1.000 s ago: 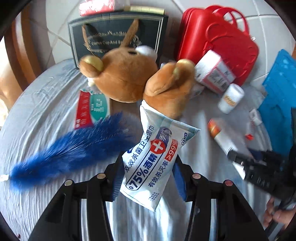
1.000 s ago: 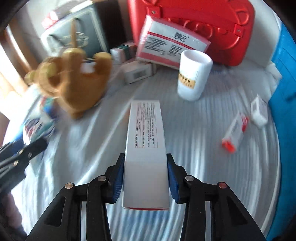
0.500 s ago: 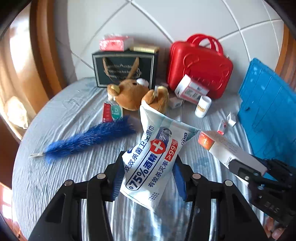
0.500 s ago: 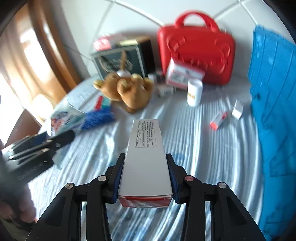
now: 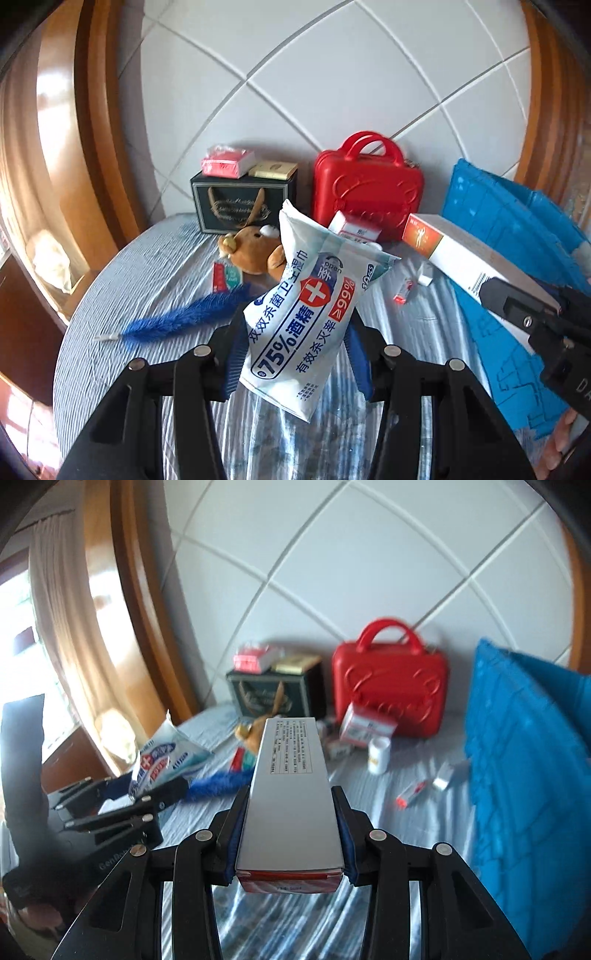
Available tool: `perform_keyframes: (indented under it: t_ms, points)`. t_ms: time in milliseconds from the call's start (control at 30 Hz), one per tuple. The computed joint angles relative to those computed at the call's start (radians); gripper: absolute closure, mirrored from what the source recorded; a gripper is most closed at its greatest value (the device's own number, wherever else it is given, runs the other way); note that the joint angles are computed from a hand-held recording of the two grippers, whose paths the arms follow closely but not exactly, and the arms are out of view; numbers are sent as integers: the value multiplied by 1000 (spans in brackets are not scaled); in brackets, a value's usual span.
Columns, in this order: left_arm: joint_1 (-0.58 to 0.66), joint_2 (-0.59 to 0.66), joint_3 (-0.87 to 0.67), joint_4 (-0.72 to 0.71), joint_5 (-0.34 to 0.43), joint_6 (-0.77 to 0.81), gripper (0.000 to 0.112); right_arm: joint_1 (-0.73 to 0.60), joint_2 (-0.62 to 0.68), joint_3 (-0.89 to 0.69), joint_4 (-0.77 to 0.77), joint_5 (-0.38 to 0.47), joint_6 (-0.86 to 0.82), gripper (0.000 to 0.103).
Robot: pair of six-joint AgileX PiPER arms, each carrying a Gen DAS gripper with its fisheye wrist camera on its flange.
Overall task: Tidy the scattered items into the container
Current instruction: 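Lift the alcohol wipe pack and white tube box and carry both over the crate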
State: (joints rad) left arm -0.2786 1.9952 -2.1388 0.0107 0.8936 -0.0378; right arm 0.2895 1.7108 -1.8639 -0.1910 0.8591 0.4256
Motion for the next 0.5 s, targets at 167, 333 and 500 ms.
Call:
perform_keyframes:
  t_ms: [167, 333, 500]
  points:
    - [-19, -23, -15, -85, -4, 69, 65, 71, -60, -39, -186, 108, 127, 62]
    - [-77, -23, -48, -132, 6, 104, 65, 100, -138, -14, -310, 188, 209, 62]
    - [-171, -12, -117, -102, 25, 86, 65, 64, -253, 63, -353, 211, 251, 62]
